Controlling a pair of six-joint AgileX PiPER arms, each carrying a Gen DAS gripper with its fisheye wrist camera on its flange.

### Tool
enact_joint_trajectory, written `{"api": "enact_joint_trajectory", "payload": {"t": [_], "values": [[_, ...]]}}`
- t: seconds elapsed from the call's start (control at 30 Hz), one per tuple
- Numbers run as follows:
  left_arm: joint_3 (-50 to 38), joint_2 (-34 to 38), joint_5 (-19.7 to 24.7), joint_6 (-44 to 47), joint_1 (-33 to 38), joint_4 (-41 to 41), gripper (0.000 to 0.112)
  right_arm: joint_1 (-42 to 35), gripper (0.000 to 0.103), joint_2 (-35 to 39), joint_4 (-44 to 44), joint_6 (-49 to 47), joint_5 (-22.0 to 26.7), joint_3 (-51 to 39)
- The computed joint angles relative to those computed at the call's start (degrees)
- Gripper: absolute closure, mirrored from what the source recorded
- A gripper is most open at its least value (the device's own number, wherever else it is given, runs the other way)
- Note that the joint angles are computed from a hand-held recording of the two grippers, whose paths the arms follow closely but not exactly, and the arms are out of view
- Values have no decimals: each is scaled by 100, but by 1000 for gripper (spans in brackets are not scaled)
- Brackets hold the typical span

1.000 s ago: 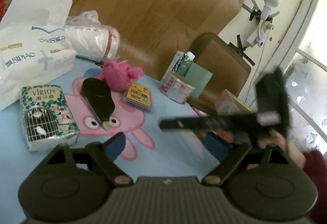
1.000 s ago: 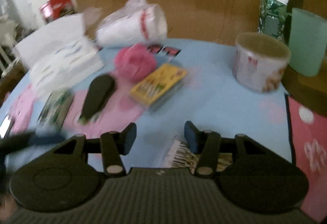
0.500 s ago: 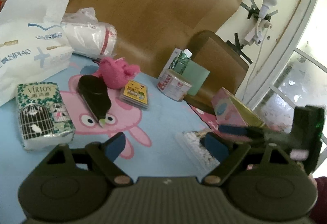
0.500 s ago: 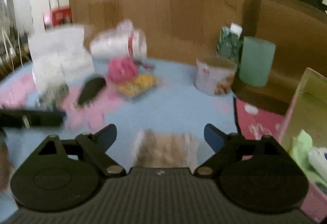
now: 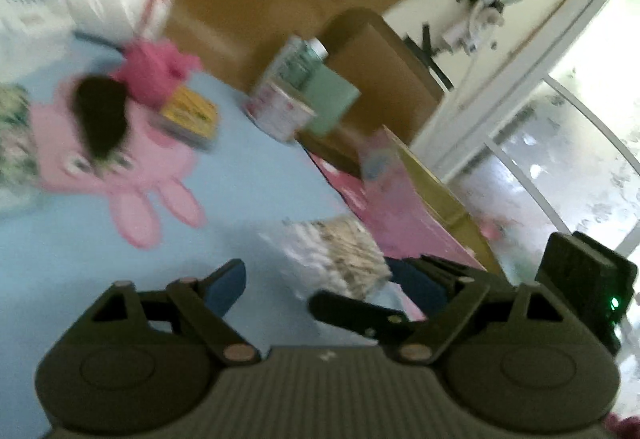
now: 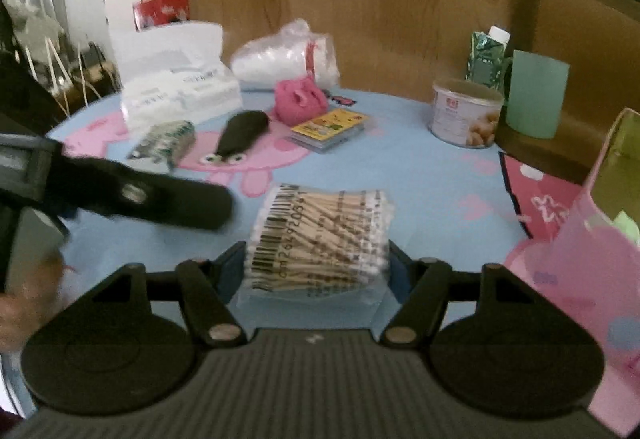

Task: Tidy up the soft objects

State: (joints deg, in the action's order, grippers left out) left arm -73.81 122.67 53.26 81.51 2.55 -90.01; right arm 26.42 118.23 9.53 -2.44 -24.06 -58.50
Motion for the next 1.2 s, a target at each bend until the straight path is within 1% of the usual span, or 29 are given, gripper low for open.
{"api": "enact_joint_trajectory", "payload": {"t": [0.03, 0.07, 0.1, 0.17, 0.23, 0.33, 0.43, 0.47, 0.5, 0.53, 0.57, 0.63, 0.67, 0.7, 0.73, 0.77, 0.83, 0.9, 1.0, 1.03, 1.07, 1.1, 1.13, 1.17, 1.2], "values": [[-91, 43, 100, -161, -70, 115, 44, 20, 31, -52, -147, 220, -262, 195], [-164, 66, 184, -289, -158, 214, 59, 58, 31, -101, -181, 309, -520, 372], [-193, 26, 162, -369, -273, 288, 62, 118, 31, -167, -62, 207, -777, 559], [-142, -150, -95, -235, -526, 222, 65, 361, 31, -299, 793, -622, -1307, 883], [-266, -243, -209, -255, -771, 220, 66, 486, 31, -430, 1289, -1080, -1854, 1195], [-701, -244, -352, -529, -1181, 394, 65, 441, 31, -617, 1574, -1131, -2715, 1717], [-1381, -130, -738, -962, -1746, 817, 62, 276, 30, -748, 1850, -1001, -3534, 2202], [-1579, -89, -911, -1067, -1955, 951, 58, 181, 30, -802, 1954, -921, -3721, 2331], [-1794, -35, -1104, -1204, -2166, 1106, 50, 68, 30, -860, 2044, -861, -3813, 2410], [-1934, -9, -1296, -1376, -2331, 1232, 45, -79, 30, -878, 2071, -796, -3878, 2464], [-2017, 5, -1510, -1443, -2483, 1209, 37, -232, 30, -904, 2184, -795, -3894, 2468], [-2086, 38, -1631, -1402, -2603, 1016, 36, -565, 29, -857, 2509, -903, -3776, 2275], [-2066, 26, -1663, -1377, -2632, 958, 36, -777, 27, -817, 2580, -939, -3625, 2150], [-1982, -10, -1751, -1280, -2660, 862, 36, -1001, 21, -777, 2651, -1019, -3393, 1974], [-1902, -49, -1846, -1201, -2680, 818, 36, -1201, 19, -735, 2743, -1170, -3099, 1770], [-1829, -89, -1964, -1158, -2707, 823, 36, -1279, 15, -662, 2964, -1367, -2980, 1599], [-1552, -219, -2146, -912, -2660, 696, 36, -1352, 13, -575, 3318, -1589, -2925, 1436], [-1280, -324, -2199, -627, -2522, 474, 36, -1367, 12, -566, 3335, -1325, -3110, 1520], [-775, -499, -2186, -119, -2178, 112, 36, -1277, 13, -591, 3176, -534, -3697, 1915], [-638, -542, -2180, 9, -2045, 52, 36, -1217, 15, -627, 3058, -297, -3876, 2061], [-443, -605, -2213, 195, -1901, -56, 36, -1141, 25, -660, 2926, -128, -4084, 2193], [-236, -670, -2256, 424, -1735, -191, 36, -1086, 40, -681, 2821, -86, -4216, 2266], [-57, -734, -2329, 642, -1577, -324, 36, -982, 45, -741, 2775, -126, -4266, 2314], [150, -808, -2451, 952, -1399, -532, 36, -961, 58, -823, 2590, -148, -4177, 2294], [334, -874, -2580, 1317, -1235, -801, 36, -931, 70, -929, 2306, -98, -3986, 2250]]}}
